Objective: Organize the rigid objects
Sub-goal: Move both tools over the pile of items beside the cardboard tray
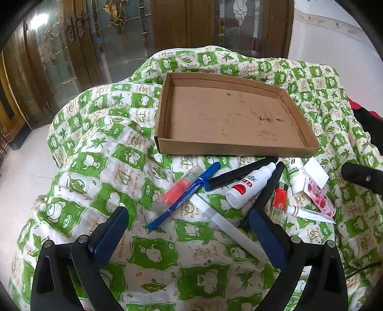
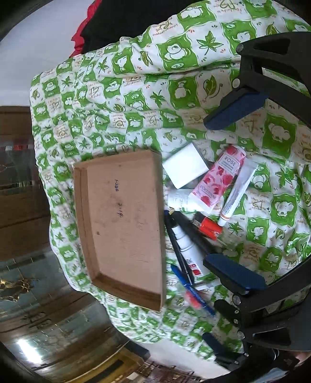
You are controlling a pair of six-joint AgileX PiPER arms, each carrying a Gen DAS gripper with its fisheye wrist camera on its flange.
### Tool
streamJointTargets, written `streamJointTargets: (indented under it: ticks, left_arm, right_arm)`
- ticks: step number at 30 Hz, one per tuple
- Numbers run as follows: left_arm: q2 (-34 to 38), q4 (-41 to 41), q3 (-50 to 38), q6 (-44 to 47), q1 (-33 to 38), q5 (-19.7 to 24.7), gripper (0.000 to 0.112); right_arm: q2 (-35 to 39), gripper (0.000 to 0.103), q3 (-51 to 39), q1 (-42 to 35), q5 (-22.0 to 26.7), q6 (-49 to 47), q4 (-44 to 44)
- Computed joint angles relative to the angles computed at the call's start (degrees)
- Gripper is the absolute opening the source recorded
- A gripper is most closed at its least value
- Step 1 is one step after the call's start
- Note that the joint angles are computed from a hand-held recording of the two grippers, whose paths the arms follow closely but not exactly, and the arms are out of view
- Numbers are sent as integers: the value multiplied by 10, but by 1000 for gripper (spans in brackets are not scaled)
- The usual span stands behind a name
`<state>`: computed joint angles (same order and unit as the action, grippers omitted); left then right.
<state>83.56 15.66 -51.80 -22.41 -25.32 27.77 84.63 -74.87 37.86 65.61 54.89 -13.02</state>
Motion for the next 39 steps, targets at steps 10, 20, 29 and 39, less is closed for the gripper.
streamJointTargets:
  ticks: [10,20,29,39]
  left_arm:
    - [8,106,3,-88,-35,11,102]
    - [7,102,5,-81,-36,8,102]
    - [9,-3,-2,6,-9,2,102]
    - [13,-104,-9,118,12,6,102]
  right_arm:
    - [31,103,-3,-47,-36,-74,89]
    - [91,103,-92,-108,13,-248,179]
    - [70,101,-45,-174,-37,-343,259]
    - [83,70,-30,-200,-11,-387,319]
